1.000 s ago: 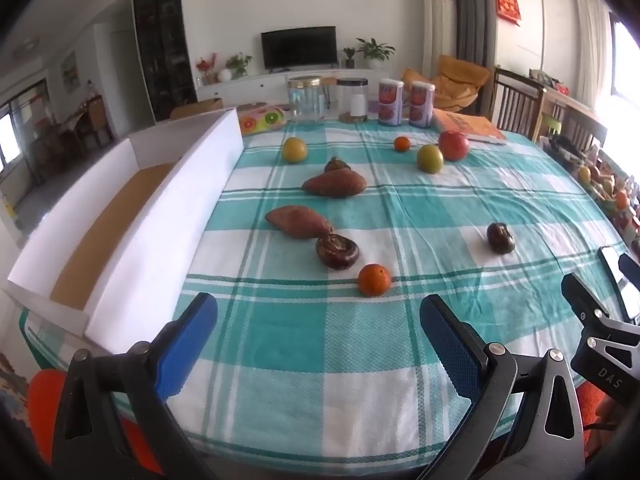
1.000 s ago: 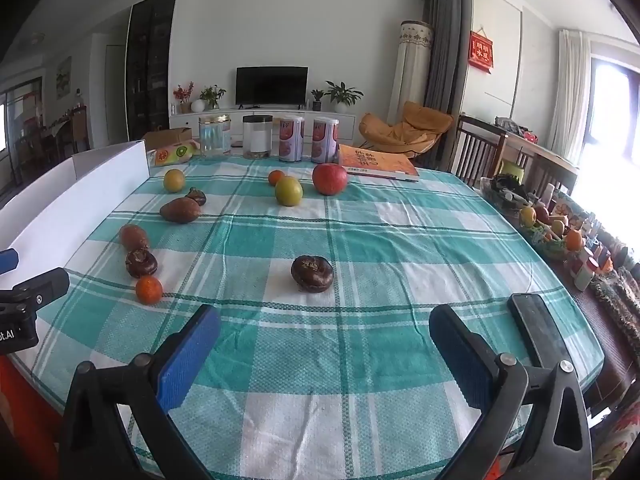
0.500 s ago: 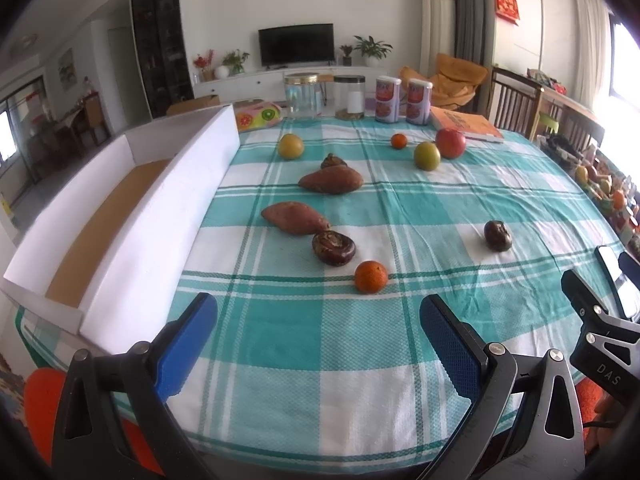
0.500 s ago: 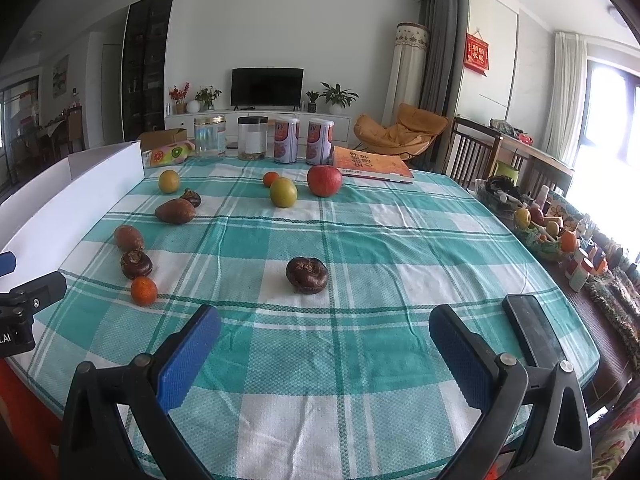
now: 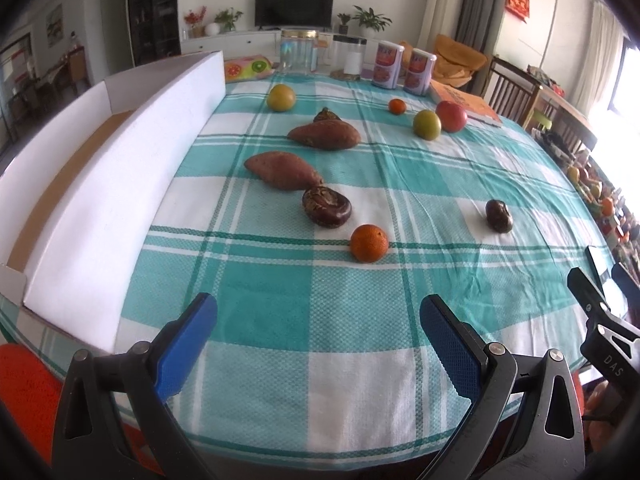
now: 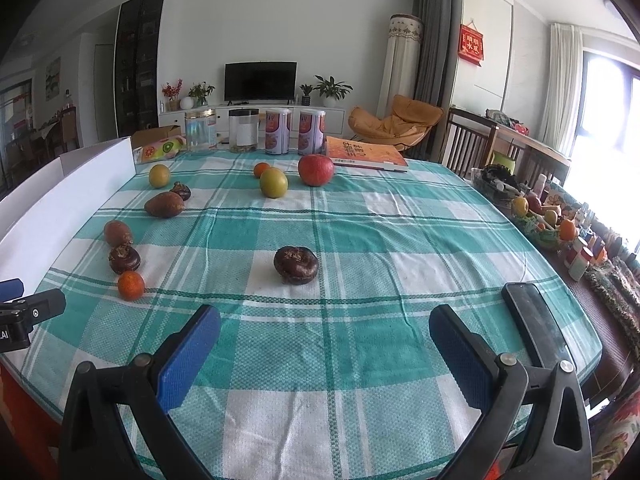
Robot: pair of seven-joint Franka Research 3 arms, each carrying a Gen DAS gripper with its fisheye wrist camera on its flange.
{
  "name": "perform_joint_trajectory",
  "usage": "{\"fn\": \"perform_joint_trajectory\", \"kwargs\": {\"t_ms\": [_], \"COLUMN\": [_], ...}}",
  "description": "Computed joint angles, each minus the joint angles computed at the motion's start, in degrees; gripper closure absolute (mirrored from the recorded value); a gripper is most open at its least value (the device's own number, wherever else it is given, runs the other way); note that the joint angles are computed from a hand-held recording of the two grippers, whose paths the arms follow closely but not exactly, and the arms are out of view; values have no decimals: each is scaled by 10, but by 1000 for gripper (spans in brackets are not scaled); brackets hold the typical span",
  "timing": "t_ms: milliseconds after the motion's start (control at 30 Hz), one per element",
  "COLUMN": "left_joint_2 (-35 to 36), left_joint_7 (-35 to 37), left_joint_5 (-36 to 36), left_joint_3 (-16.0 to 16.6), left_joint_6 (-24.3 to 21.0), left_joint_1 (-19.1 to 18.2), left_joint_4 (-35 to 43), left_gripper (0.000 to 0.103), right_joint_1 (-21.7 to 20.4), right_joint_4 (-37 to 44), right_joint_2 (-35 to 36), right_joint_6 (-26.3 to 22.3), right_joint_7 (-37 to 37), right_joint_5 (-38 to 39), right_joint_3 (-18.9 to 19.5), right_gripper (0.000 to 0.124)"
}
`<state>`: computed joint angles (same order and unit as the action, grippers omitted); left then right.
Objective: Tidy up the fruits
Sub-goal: 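Move both tools toward the orange on the table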
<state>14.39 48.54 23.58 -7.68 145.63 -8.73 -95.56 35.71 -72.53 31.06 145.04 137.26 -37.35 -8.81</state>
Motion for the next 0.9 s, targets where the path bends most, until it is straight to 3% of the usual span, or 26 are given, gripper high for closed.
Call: {"fn": "perform_joint_trajectory", "kwargs": {"t_ms": [167, 533, 900], "left_joint_2": [41, 97, 76], "left_joint_7": [41, 78, 45], "left_joint_5": [-39, -36, 6], "left_joint_3": [-7, -1, 13], "left_joint_6": [-28, -89, -32], "left_joint_1": [7, -7, -16], "left_joint_4": [38, 99, 53], "left_gripper": [1, 1, 0], "right_joint_1": [-20, -30, -32], "right_joint_4": [15, 50, 44], "right_joint_2": [21, 67, 74], "right_joint_6": [-28, -62, -39], "right_joint_7": [-35, -89, -99], "right_joint_5": [54, 132, 164], "right_joint_3": [19, 24, 20], "right_gripper": [21, 21, 21]}}
